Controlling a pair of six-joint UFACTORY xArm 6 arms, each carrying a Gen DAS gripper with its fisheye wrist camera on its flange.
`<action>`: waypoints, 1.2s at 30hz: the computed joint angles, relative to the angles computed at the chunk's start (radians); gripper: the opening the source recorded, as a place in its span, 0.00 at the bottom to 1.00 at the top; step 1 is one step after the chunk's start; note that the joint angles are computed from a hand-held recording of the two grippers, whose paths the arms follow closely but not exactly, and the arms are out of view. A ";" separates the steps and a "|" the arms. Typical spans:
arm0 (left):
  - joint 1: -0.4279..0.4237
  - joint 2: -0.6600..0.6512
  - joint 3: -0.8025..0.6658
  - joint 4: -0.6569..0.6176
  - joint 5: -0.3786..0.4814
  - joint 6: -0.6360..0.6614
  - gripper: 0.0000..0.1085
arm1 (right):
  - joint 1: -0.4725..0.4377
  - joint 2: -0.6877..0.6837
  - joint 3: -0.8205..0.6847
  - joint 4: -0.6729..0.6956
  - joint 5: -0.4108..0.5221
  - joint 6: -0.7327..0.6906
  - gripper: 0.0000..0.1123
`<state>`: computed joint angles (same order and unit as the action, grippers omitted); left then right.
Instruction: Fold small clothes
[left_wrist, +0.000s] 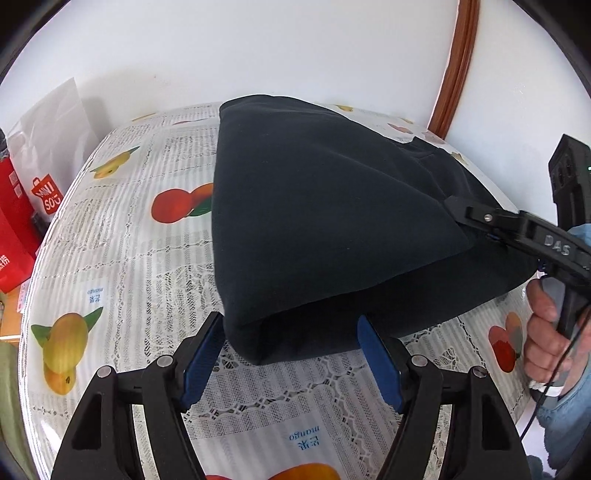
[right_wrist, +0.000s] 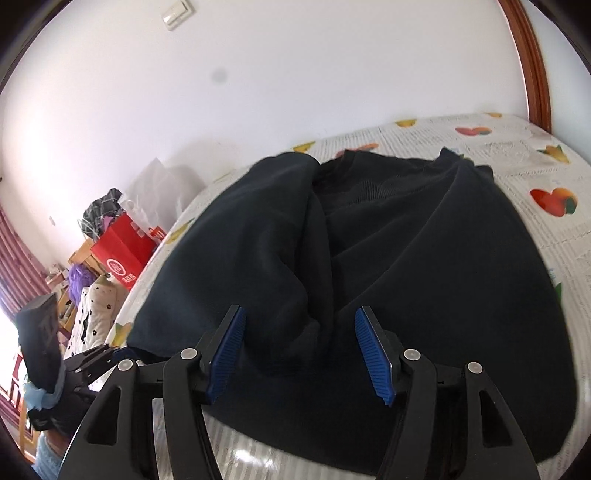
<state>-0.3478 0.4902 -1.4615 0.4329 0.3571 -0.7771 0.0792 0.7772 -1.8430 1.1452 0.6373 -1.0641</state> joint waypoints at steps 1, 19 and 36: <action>0.001 0.000 0.000 -0.004 0.004 0.003 0.66 | 0.003 0.010 -0.010 0.001 -0.008 0.001 0.54; -0.015 0.096 -0.152 0.060 0.141 -0.069 0.79 | 0.011 0.090 -0.180 0.063 0.017 -0.022 0.08; -0.028 0.118 -0.185 0.069 0.151 -0.068 0.81 | -0.143 -0.071 0.149 0.317 -0.187 -0.283 0.09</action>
